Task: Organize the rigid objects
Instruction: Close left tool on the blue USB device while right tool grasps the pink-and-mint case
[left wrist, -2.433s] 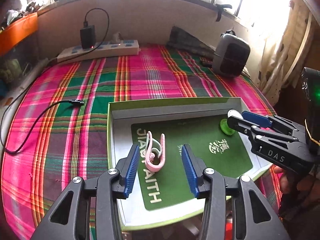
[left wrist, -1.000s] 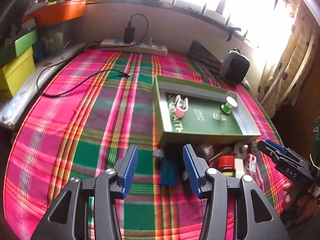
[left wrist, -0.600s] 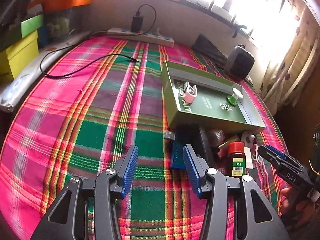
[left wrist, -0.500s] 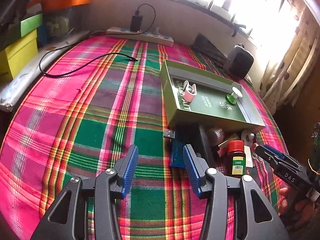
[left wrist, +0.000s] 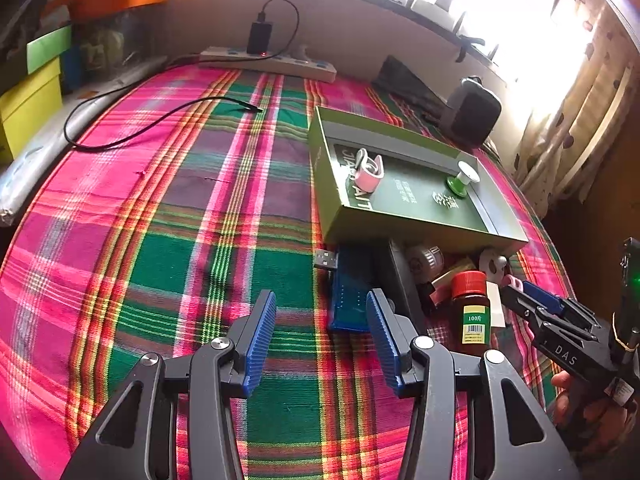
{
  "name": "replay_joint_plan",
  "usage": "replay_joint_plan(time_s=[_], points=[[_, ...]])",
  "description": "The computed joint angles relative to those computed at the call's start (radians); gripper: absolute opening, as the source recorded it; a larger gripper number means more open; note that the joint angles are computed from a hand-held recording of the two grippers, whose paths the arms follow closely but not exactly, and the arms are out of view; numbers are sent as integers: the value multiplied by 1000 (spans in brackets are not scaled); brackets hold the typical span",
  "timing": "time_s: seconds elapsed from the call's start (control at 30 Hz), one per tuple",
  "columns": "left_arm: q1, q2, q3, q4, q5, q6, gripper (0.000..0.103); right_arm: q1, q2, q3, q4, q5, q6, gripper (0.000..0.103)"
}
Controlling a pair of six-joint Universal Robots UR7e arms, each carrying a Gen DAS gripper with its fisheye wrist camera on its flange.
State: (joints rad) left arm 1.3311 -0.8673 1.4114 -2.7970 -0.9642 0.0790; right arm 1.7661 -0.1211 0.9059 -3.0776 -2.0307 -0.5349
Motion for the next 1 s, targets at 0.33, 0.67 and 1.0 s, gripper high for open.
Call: replay_joint_plan(time_s=[0.33,0.67,1.0], points=[[-4,13,-10,24,9,2,47,-5,-16,25,-31,-25,-5,56],[-17,35,-28,32,51,32,47,-1,3,-1,-6,-70,-40,56],[-30,65,-54,29,114,68,47,-9,-4,-4,2,-60,-29,56]])
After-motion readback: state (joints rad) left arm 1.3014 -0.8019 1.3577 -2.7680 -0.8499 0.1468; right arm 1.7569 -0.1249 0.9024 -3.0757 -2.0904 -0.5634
